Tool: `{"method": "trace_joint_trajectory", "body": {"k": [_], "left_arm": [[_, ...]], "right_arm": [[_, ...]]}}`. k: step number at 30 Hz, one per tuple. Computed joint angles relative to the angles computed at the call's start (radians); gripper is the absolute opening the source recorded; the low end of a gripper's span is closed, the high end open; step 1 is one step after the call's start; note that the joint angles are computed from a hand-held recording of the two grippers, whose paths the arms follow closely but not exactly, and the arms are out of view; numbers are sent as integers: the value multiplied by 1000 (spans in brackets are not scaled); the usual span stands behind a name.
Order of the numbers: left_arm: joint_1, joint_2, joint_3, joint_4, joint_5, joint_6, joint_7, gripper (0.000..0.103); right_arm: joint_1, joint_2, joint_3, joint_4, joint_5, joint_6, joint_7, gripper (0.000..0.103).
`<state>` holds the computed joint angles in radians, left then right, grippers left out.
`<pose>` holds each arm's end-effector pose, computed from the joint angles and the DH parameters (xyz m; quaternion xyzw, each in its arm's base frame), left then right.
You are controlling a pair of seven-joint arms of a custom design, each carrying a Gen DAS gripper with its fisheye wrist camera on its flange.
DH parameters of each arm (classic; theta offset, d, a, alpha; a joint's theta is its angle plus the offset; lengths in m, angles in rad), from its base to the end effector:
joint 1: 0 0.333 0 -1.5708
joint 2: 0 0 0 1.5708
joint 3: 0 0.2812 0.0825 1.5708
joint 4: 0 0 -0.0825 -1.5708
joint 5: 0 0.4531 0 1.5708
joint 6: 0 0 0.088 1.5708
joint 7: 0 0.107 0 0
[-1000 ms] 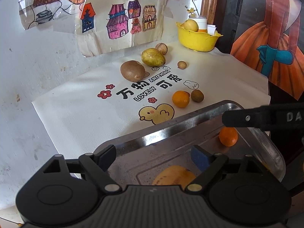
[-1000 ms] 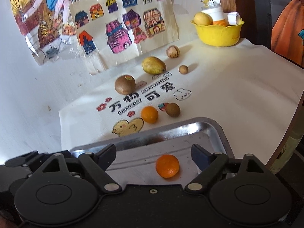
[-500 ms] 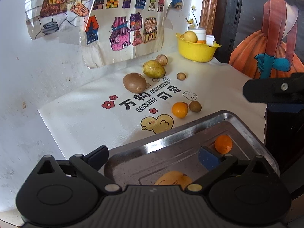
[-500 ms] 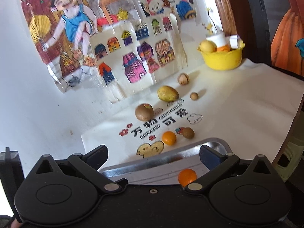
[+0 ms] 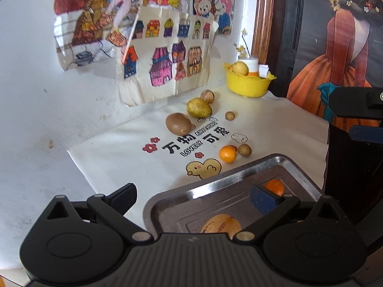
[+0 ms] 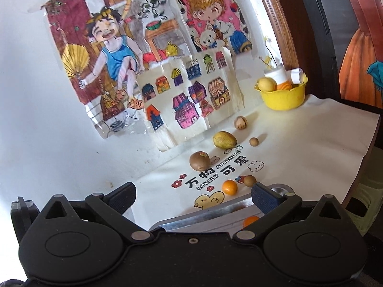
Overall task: Organize fruits
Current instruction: 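Raise both open tools from the tray toward the kiwi and orange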
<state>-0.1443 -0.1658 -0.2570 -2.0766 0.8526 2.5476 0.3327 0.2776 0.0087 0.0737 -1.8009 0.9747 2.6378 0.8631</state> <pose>0.5681 -0.2575 0.5088 -0.7090 0.5493 -0.2884 0.3353 0.6461 0.2142 0.5681 -0.7104 0.4800 -0.0795 0.5085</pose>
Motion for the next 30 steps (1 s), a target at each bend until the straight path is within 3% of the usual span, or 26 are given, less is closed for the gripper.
{"method": "trace_joint_trajectory", "body": {"k": [8, 14, 21, 30], "left_arm": [[12, -100, -25, -69, 31, -29, -49, 102], [23, -102, -34, -65, 34, -31, -47, 102], [22, -23, -19, -4, 33, -10, -7, 102], [-2, 162, 37, 148, -9, 33, 94, 102]], "right_arm": [[20, -83, -16, -73, 110, 10, -86, 102], [29, -89, -28, -76, 113, 13, -90, 102], [15, -34, -28, -32, 71, 21, -37, 102], [-33, 150, 0, 144, -87, 9, 119, 102]]}}
